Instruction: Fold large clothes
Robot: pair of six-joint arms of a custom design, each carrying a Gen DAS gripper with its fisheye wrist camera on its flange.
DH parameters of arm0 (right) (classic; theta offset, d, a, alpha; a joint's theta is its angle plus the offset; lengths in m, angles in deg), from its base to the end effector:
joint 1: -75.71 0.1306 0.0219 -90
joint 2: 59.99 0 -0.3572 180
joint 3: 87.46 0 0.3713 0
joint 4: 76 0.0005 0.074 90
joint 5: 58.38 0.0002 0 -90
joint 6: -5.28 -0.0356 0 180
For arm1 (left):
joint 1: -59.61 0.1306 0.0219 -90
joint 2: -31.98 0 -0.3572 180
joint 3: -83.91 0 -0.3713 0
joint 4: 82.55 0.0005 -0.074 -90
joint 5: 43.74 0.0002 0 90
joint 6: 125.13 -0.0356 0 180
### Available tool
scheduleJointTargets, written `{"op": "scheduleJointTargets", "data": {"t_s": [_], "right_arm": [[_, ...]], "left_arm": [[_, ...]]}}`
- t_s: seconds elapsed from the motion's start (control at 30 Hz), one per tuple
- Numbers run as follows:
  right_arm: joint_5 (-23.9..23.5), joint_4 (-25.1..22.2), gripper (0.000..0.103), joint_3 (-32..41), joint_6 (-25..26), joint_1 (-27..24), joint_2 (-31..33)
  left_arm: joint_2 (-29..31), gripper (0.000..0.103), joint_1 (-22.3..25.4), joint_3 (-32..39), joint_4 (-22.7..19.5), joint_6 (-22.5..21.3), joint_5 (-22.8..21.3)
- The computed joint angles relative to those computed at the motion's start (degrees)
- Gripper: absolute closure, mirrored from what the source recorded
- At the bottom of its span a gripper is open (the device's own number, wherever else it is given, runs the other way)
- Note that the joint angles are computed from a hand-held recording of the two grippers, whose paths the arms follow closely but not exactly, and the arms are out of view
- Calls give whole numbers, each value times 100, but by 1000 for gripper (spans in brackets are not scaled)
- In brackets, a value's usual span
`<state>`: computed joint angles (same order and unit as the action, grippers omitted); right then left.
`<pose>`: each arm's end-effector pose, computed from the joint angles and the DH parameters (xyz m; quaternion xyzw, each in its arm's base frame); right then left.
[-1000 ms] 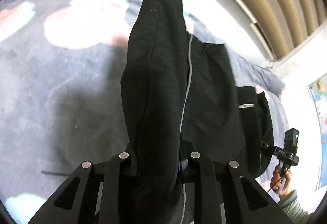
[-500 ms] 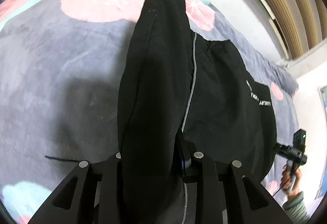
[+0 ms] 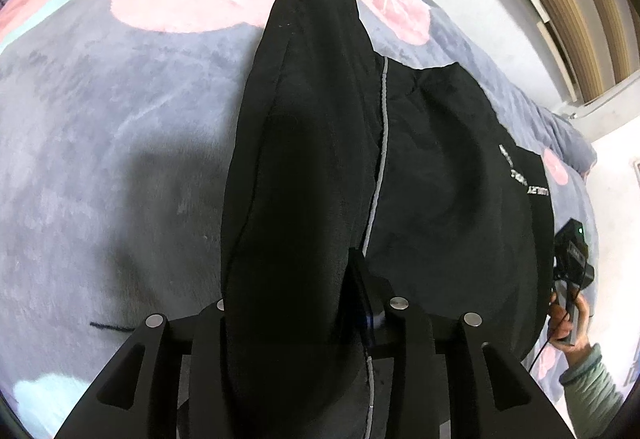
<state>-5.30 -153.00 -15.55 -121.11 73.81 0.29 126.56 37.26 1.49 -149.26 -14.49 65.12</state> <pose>0.2516 0.0126 0.4224 0.2401 0.8976 0.3554 0.1015 0.4290 -0.1893 0.4095 0.0516 0.9600 -0.2307 0.1503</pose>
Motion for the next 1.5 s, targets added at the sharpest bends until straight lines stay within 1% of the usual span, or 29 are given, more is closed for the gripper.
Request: {"op": "scheduleJointTargets", "data": {"t_s": [0.03,0.07,0.1,0.13,0.2,0.27,0.33,0.37,0.43,0.47,0.5,0.6,0.63,0.7,0.77,0.9,0.93,0.97,1.0,1.03,1.07,1.1,1.13,1.17,1.2,1.27,1.4,1.43,1.5], "right_arm": [[133,90,10,48,-70,194,43],[354,114,13,150,-62,422,89],[498,121,21,212,-47,538,96],[544,127,25,248,-41,594,51],[515,63,43,242,67,533,-89],[423,-51,53,206,225,414,-263],[474,-168,56,258,248,463,-347],[554,-218,56,306,253,524,-348],[769,-217,46,367,157,720,-224],[778,-250,40,374,155,750,-193],[714,-207,33,355,113,772,-163],[215,-41,25,111,-10,539,-183],[80,-22,24,-55,68,414,-266],[-79,143,15,-177,-85,412,-268],[-90,249,10,-210,-184,471,-234],[-44,187,9,-210,-132,478,-245],[13,175,10,-199,-129,495,-271],[133,178,16,-190,-119,556,-320],[266,203,26,-172,-118,629,-358],[374,202,31,-139,-120,679,-403],[517,190,40,-97,-150,754,-450],[632,137,47,-54,-101,794,-488],[722,54,51,-2,-46,805,-532],[783,16,59,38,-70,834,-576],[872,-23,64,99,-106,882,-646],[1202,-139,68,279,-157,1131,-695],[2007,-319,71,732,-457,1843,-759],[2003,-328,72,732,-394,1784,-823],[2244,-431,72,936,-487,2024,-891]], "left_arm": [[60,63,-11,44,-51,-37,-35],[89,62,-23,64,-63,-63,-81],[104,62,-31,77,-66,-85,-110],[113,62,-31,80,-63,-105,-118],[113,62,3,73,-54,-104,-31],[87,62,68,26,-22,-94,110],[87,62,105,17,-28,-122,175],[107,61,107,43,-52,-131,178],[175,59,124,119,-121,-158,200],[222,57,144,174,-171,-165,226],[281,56,158,236,-200,-143,260],[449,51,154,389,-220,-147,284],[482,48,148,409,-208,-136,288],[611,44,172,483,-201,-102,395],[733,38,191,556,-179,-27,500],[978,29,226,727,-240,83,721],[1025,28,215,767,-241,84,720],[1025,28,199,765,-199,78,702],[992,30,172,734,-132,43,654],[952,38,115,720,-71,0,546],[916,49,69,719,-64,-66,443],[870,54,30,710,-54,-124,343],[775,63,-18,684,-23,-183,199],[692,70,-40,638,37,-152,157],[571,72,-44,568,132,-93,174],[338,77,-44,427,327,2,231],[-101,78,-87,267,631,358,328],[-177,78,-93,256,639,407,343],[-360,79,-188,335,628,367,212]]}}
